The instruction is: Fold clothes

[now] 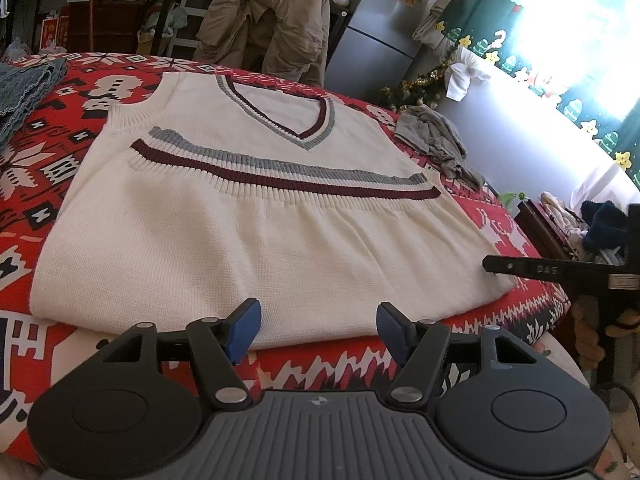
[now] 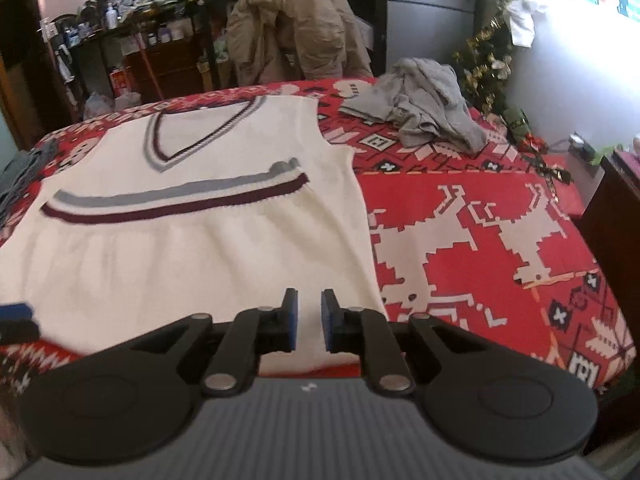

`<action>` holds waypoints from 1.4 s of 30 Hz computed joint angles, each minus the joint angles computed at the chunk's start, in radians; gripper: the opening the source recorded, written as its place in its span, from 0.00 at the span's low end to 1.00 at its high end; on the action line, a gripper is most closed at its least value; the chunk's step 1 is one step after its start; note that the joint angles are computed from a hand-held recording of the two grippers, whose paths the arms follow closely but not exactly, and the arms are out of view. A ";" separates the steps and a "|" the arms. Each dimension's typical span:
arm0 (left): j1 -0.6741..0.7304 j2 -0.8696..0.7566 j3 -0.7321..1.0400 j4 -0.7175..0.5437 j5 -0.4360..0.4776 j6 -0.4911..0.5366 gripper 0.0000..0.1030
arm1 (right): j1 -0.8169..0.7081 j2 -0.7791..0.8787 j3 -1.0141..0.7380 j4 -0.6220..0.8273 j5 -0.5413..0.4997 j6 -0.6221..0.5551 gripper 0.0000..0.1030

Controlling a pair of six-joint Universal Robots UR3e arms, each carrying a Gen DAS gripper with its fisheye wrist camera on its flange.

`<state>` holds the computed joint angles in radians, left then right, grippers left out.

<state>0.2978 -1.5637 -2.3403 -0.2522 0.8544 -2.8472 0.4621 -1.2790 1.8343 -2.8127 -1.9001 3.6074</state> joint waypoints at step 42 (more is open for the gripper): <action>-0.046 -0.014 -0.001 0.057 0.041 -0.002 0.70 | 0.051 -0.027 0.010 -0.016 0.059 -0.064 0.12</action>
